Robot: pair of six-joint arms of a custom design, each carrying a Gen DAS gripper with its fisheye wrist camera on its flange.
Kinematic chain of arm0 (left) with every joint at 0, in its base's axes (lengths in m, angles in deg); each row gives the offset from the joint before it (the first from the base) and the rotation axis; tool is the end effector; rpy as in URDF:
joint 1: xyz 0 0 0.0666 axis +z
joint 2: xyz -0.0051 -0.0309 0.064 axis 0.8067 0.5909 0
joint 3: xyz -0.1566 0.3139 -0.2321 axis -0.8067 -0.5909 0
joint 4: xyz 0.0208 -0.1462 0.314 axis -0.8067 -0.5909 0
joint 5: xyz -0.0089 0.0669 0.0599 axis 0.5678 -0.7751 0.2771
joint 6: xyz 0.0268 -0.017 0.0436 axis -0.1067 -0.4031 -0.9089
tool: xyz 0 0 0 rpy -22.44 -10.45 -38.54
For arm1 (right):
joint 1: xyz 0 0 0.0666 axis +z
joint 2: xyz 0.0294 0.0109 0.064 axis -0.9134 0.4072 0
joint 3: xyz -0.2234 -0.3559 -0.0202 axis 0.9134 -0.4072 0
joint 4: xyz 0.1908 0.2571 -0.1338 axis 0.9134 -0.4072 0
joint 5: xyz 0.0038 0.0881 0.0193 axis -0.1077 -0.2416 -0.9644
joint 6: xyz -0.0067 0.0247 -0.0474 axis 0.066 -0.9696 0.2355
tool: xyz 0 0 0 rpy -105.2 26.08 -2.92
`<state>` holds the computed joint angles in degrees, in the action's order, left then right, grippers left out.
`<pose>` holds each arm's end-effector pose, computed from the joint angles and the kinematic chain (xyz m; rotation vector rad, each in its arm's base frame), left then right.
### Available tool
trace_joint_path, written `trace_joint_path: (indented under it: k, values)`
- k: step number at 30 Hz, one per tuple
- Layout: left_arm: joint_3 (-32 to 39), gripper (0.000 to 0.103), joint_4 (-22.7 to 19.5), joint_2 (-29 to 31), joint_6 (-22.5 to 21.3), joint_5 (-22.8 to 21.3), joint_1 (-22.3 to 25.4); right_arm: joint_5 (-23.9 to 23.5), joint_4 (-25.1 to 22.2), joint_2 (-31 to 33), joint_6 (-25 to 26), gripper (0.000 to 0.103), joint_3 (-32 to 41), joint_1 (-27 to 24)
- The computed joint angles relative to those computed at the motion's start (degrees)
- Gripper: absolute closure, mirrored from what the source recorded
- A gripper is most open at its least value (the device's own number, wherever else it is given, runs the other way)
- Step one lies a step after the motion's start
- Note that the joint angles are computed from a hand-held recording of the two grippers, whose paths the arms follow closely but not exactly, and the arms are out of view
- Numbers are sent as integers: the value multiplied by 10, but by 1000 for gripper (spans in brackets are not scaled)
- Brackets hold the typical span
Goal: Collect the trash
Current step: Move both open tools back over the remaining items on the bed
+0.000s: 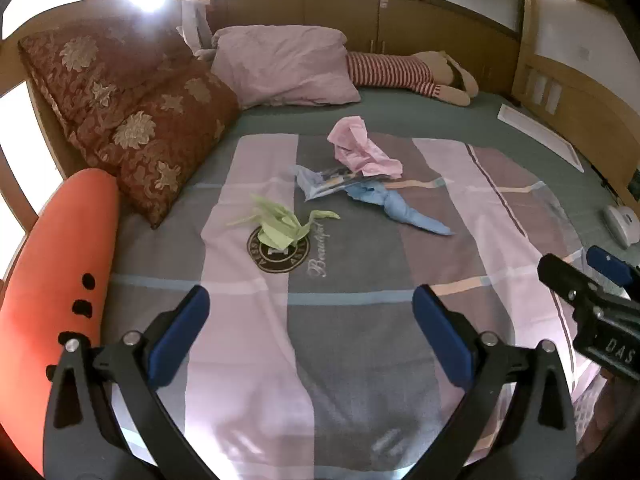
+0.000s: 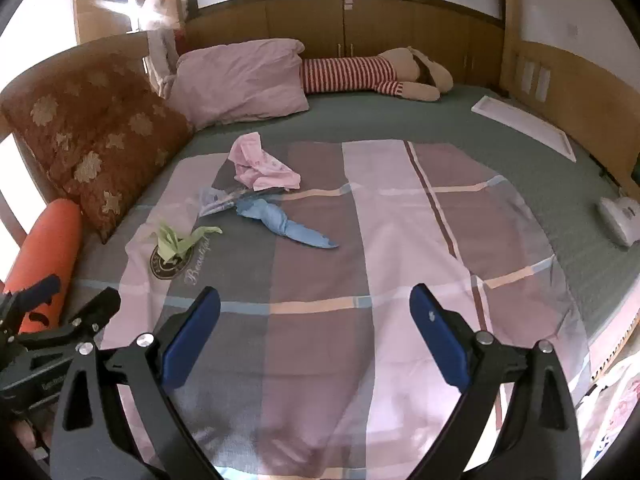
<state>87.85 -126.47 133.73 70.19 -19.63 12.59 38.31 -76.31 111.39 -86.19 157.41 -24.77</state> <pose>0.3531 -0.2801 0.5727 -0.4444 2.3349 0.1883 0.4143 0.3529 0.5794 -0.4231 2.3242 0.2566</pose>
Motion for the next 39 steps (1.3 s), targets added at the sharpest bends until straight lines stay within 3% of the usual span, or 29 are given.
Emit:
trace_joint_path:
  k: [30, 36, 39]
  values:
    - [-4, 3, 6, 0, -5, 0, 5, -3, -9, 9, 8, 10, 10, 5]
    - [-4, 3, 6, 3, -21, 7, 27, -12, -5, 31, 44, 10, 28, 10]
    - [-17, 3, 20, 0, -37, -12, 59, -21, -5, 63, 80, 10, 58, 9]
